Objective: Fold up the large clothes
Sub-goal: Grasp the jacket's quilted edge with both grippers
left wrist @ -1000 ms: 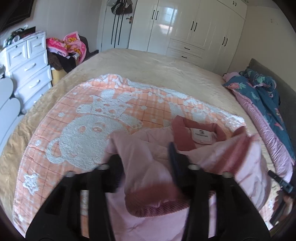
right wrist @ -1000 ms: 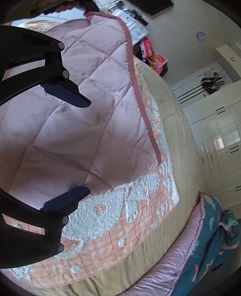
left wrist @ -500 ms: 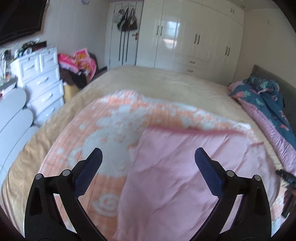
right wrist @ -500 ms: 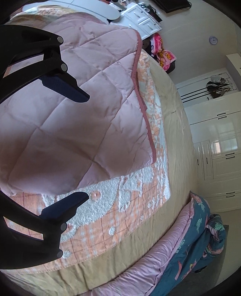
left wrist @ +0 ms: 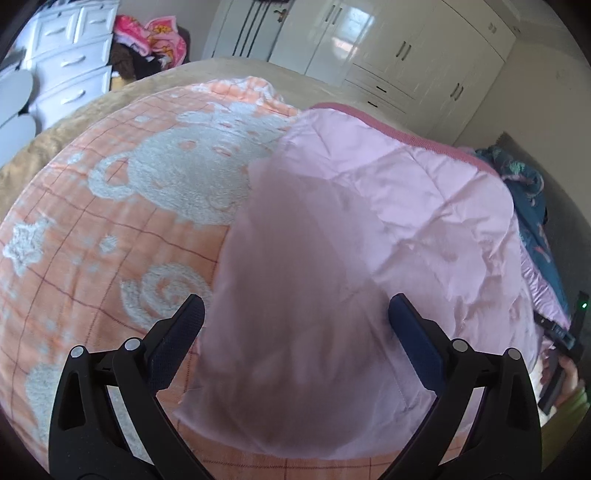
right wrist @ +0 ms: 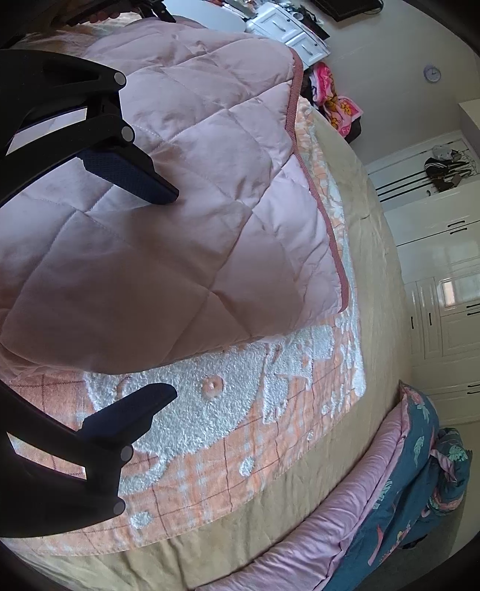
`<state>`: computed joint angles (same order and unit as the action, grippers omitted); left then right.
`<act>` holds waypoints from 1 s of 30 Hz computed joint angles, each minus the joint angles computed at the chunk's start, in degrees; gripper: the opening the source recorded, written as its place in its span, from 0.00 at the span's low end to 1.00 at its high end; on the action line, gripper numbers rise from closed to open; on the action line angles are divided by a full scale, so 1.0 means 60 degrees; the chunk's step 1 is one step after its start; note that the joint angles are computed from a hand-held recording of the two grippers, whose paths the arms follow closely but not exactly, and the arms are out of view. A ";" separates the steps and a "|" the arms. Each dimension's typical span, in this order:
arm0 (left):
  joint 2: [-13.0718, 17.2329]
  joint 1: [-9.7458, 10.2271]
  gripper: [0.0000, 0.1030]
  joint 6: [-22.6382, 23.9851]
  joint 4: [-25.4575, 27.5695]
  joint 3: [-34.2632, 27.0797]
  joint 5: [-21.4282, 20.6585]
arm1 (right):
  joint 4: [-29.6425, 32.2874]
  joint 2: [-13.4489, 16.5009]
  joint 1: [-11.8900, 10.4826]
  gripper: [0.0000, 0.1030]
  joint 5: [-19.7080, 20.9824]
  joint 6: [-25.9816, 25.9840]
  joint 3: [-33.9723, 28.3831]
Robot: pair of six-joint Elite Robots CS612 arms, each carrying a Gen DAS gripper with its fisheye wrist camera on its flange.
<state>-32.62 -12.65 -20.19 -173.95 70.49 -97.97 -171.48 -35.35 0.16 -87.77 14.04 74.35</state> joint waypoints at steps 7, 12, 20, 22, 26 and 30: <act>-0.0119 -0.0190 0.19 0.0723 -0.0567 0.0068 0.0461 | -0.1041 -0.0035 0.0266 0.21 -0.0806 -0.0580 0.0170; 0.0015 -0.0223 0.15 0.0734 -0.0485 -0.0636 0.0779 | -0.1857 -0.0041 0.0290 0.17 -0.1186 -0.0334 -0.0053; 0.0677 -0.0300 0.15 0.0852 0.0950 -0.2152 0.1470 | -0.0690 0.0464 0.0288 0.17 -0.1766 0.0129 -0.1279; 0.0801 -0.0301 0.15 0.0840 0.1209 -0.2345 0.1500 | -0.0398 0.0595 0.0271 0.17 -0.1810 0.0307 -0.1436; 0.0903 -0.0285 0.15 0.0862 0.1389 -0.2456 0.1462 | 0.0083 0.0770 0.0204 0.17 -0.1657 0.0802 -0.1567; 0.0928 -0.0307 0.15 0.0896 0.1473 -0.2496 0.1481 | 0.0315 0.0869 0.0177 0.17 -0.1609 0.1025 -0.1609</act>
<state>-27.05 -14.49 -14.82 -165.11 55.52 -89.08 -169.59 -30.14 1.22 -97.42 20.19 64.70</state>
